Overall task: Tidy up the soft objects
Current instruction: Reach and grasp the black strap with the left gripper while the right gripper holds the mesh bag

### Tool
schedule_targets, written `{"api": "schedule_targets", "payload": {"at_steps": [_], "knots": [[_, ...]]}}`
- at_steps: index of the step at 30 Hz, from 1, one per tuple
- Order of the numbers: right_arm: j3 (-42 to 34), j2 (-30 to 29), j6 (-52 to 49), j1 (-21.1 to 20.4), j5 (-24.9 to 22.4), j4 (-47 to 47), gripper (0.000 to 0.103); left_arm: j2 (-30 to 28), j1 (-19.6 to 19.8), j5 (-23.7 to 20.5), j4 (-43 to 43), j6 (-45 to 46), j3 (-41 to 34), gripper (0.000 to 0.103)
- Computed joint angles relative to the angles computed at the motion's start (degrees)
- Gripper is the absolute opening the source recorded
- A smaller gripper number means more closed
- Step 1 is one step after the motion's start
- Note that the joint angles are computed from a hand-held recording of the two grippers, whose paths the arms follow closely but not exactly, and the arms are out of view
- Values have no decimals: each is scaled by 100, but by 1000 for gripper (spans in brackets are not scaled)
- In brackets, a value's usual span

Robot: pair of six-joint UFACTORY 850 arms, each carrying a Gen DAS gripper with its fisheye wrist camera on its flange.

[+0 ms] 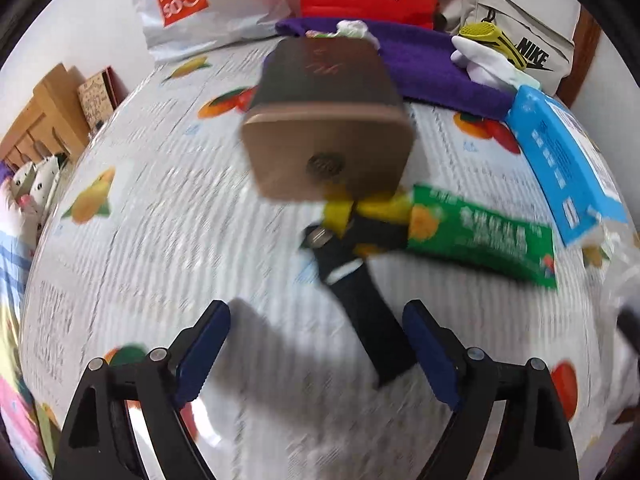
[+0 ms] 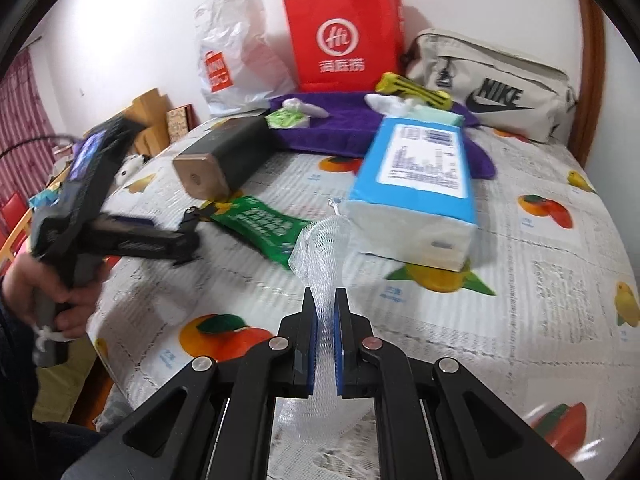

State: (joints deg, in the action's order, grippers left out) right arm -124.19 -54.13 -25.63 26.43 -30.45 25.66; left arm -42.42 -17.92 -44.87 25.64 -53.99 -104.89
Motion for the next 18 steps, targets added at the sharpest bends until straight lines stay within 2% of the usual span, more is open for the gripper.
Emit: {"api": "schedule_targets", "payload": {"at_steps": [6,11,18], "knots": [[165,200,434,-94,374,-358,7,438,-21,406,33,51,631,54],[-114,176,622,-99,564,-669,7,477,-74,893,163,271,740,20],[-1319,-344,932,-38,333,-1240,7,552,-3,1210,-48,399,863,24]]}}
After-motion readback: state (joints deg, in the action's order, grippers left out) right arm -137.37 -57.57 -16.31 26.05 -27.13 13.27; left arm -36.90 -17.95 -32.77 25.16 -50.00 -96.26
